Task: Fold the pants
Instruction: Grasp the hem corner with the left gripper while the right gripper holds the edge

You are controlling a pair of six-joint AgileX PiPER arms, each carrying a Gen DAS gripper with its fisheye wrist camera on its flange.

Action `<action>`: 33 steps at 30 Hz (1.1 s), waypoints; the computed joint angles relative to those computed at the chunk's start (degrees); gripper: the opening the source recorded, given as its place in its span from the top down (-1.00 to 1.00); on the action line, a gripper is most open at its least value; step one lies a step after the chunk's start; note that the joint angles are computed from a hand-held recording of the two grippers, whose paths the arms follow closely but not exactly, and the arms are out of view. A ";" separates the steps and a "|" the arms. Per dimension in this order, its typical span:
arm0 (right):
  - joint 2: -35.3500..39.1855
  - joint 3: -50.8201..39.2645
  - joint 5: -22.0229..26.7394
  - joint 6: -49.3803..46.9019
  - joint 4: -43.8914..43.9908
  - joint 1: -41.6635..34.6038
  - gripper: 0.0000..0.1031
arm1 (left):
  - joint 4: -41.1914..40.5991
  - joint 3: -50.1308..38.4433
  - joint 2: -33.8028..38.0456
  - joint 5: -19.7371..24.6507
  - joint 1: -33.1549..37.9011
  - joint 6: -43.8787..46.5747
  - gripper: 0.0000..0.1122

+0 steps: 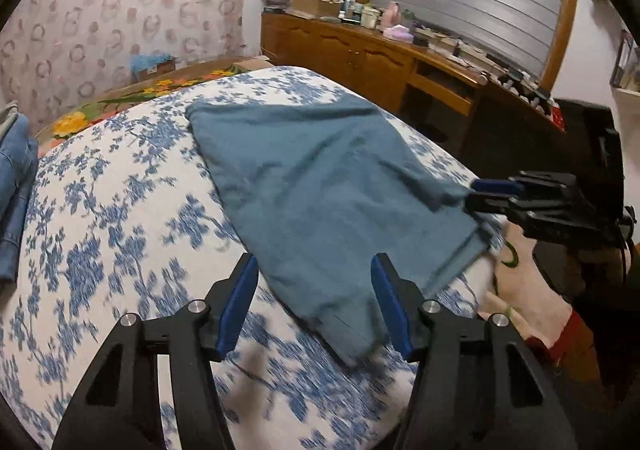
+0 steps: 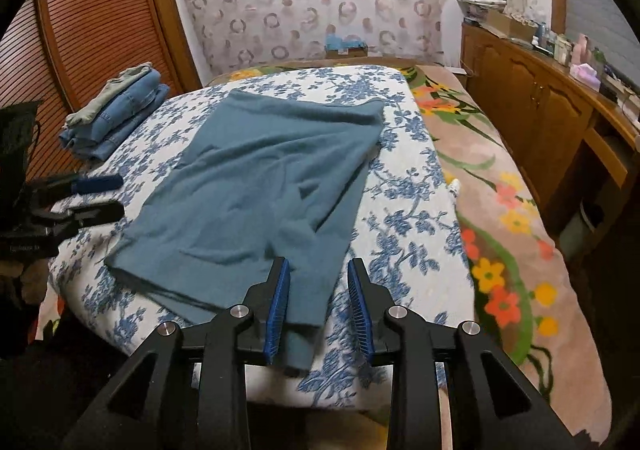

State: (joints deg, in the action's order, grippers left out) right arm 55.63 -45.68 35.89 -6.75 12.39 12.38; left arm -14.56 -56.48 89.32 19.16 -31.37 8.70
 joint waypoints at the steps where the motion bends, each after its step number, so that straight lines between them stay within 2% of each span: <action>1: -0.37 0.19 0.11 -0.25 0.24 0.13 0.40 | 1.05 0.54 -0.26 -0.25 -0.37 -1.25 -0.06; 7: -0.55 1.29 -0.15 -2.03 1.95 -0.95 0.40 | 1.51 2.15 0.48 0.15 -1.01 -2.60 -0.01; 9: 0.09 1.14 -0.03 -2.72 2.71 -1.44 0.40 | -1.84 2.01 1.20 0.88 -0.91 0.73 0.27; 12: 0.59 0.82 -0.25 -1.59 1.41 -0.43 0.40 | -2.93 1.86 1.90 1.03 -1.76 1.98 0.30; 14: 0.38 0.68 -0.34 -1.44 1.00 -0.10 0.61 | -3.99 1.48 2.15 1.64 -1.91 3.12 0.32; 16: -0.10 0.60 -0.96 -0.15 -0.11 0.88 0.73 | -4.48 1.02 2.25 2.28 -2.11 4.04 0.43; 20: -1.59 0.03 -0.11 -2.65 1.69 0.69 0.77 | -5.36 1.15 1.46 2.19 -1.82 5.90 0.67; 27: -3.24 -0.70 1.28 -0.69 -1.70 3.06 0.77 | -10.95 2.40 -2.82 2.68 0.18 11.43 0.71; 31: -3.78 -1.03 2.75 -0.33 -2.99 4.21 0.77 | -9.72 3.00 -3.52 2.99 0.09 10.56 0.71; 33: -3.28 -1.08 3.75 -3.58 0.12 2.93 0.77 | -8.46 3.40 -2.78 2.89 0.22 9.38 0.71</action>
